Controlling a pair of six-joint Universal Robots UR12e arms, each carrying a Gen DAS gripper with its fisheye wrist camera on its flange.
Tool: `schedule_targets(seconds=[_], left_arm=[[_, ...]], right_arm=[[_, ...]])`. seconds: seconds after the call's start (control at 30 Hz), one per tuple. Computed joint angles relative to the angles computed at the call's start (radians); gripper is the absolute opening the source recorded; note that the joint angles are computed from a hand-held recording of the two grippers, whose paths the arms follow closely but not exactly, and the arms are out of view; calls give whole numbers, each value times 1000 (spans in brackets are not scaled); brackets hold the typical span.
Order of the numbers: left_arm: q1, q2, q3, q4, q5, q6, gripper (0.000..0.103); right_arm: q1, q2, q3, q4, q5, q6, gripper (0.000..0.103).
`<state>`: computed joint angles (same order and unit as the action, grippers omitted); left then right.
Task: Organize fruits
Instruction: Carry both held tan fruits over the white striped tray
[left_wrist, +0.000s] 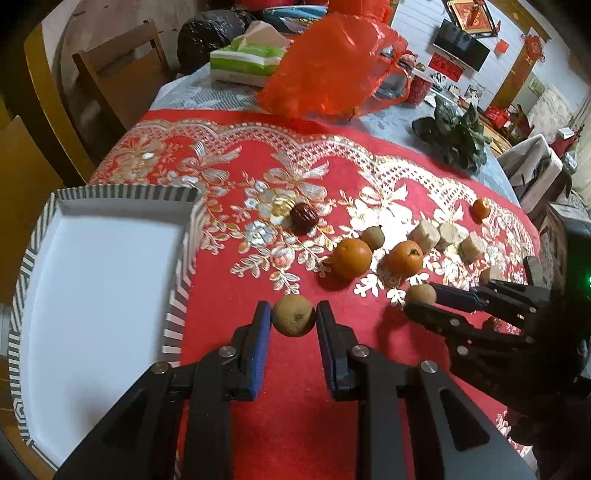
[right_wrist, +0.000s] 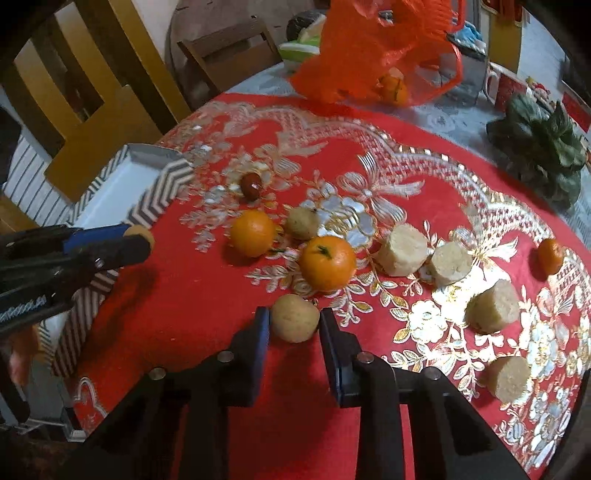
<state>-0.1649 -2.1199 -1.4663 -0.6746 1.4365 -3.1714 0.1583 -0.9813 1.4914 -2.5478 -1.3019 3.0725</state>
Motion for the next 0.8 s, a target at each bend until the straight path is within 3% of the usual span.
schedule_targets(seconds=[0.33, 0.8], left_arm=[[27, 32, -18, 30, 48, -34, 24], [117, 69, -75, 22, 107, -120, 24]], right_arm=[[31, -3, -46, 5, 65, -63, 30], [111, 78, -204, 93, 127, -166, 30]])
